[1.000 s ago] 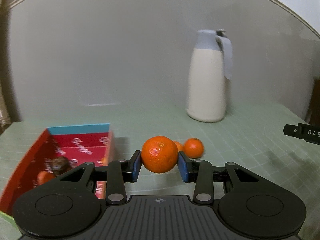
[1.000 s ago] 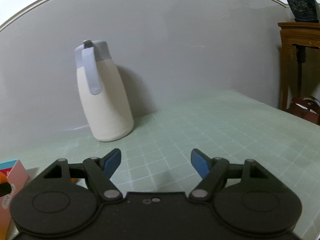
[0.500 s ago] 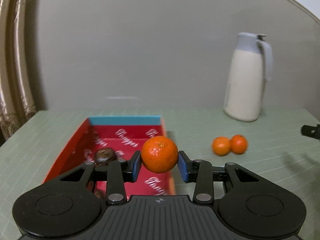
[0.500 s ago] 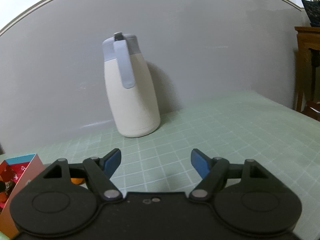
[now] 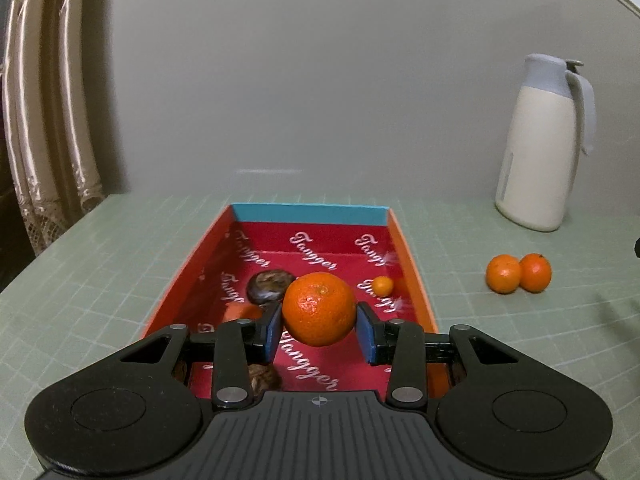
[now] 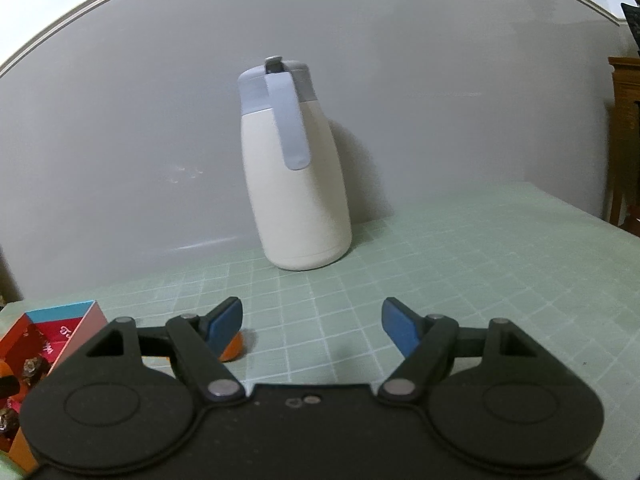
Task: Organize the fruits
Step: 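Carry the tangerine into the red box and open the left tool, then reach the right tool toward the two remaining tangerines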
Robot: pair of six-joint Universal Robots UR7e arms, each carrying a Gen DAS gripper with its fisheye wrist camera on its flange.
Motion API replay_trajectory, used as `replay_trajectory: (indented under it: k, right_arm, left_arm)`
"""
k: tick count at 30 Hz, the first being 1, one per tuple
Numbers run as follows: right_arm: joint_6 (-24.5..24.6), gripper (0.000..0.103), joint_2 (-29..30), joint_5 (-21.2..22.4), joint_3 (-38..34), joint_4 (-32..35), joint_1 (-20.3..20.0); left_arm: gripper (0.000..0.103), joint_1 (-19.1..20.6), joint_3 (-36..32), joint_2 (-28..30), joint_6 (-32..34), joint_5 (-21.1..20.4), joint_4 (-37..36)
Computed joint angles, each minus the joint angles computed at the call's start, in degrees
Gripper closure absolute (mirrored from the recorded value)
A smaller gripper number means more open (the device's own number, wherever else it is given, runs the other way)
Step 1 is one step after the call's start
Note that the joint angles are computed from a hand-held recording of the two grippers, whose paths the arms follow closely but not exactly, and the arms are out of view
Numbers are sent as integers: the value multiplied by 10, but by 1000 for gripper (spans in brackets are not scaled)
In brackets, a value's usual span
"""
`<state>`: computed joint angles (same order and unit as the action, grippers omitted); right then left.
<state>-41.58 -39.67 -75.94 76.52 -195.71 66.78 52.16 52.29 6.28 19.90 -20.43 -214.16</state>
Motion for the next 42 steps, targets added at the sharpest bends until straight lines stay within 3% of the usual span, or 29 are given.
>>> replay_trajectory:
  k: [13,15,17,18,32,42]
  right_arm:
    - [-18,26,1,-2,6,5,5]
    - [-20,26,1,-2,7,7,5]
    - [-22,26,2,-3,3,12,6]
    - [-25,26,1,-2,3,16,6]
    - [-67,27,-11,9,25,27,0]
    - [-93,30,-18,14,45,40,2]
  left_arm:
    - [63,1,1,-1,14,-1,-23]
    - [58,0,-4,1,20,-1,-27]
    - [44,-2,-23,11,46,2,-46]
    - [43,-3,-31,16,61,3,-58]
    - [32,-12,-14,9,129,20,-155]
    - [31,-16,6,-1,152,31,-195]
